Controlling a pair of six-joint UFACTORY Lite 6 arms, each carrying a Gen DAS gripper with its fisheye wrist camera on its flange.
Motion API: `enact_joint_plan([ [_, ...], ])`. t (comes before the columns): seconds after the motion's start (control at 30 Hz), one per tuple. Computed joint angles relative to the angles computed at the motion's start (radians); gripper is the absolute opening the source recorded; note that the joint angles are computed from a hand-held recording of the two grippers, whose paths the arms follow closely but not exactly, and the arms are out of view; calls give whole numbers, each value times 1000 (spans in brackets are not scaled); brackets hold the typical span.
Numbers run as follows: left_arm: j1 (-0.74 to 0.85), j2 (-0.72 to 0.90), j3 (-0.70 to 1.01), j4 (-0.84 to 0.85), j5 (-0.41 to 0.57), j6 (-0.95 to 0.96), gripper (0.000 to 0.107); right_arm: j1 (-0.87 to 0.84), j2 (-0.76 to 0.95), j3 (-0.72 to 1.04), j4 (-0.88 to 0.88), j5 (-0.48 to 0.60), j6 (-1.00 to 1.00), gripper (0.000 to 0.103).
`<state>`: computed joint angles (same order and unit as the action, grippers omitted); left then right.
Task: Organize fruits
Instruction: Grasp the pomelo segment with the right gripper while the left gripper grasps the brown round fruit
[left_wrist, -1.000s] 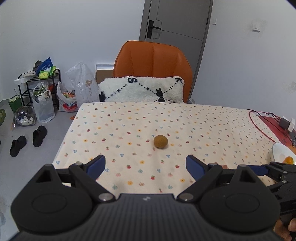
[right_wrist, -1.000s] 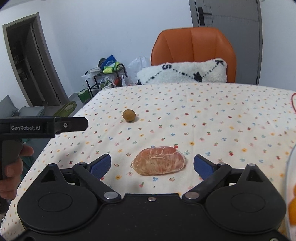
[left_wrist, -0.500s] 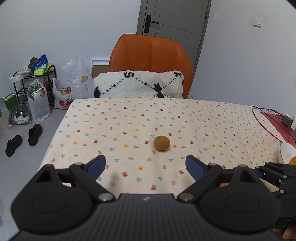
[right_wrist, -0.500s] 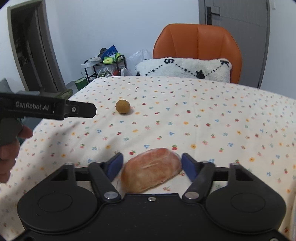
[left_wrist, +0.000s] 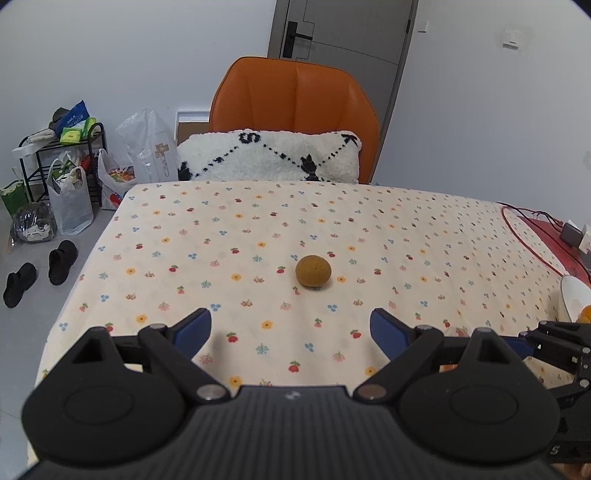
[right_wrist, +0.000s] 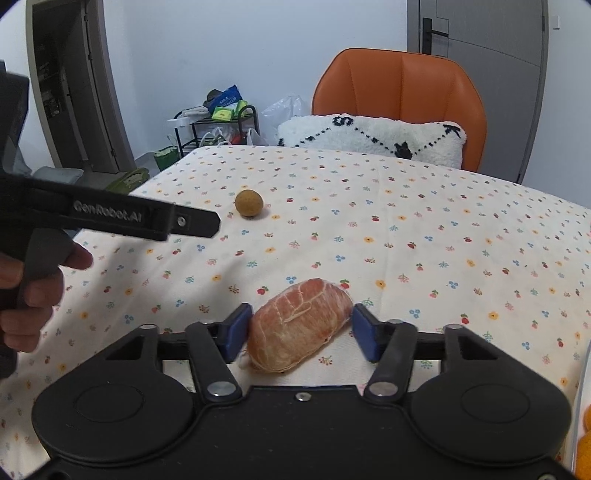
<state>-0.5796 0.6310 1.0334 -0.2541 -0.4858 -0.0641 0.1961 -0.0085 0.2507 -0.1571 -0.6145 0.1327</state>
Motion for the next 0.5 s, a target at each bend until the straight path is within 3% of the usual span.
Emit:
enact_joint_plan([
  [0.3, 0, 41, 55, -36, -6, 48, 89, -72, -70, -37, -114, 18, 94, 43],
  [0.5, -8, 109, 156, -70, 19, 99, 72, -148, -105, -43, -207, 31, 154, 30],
])
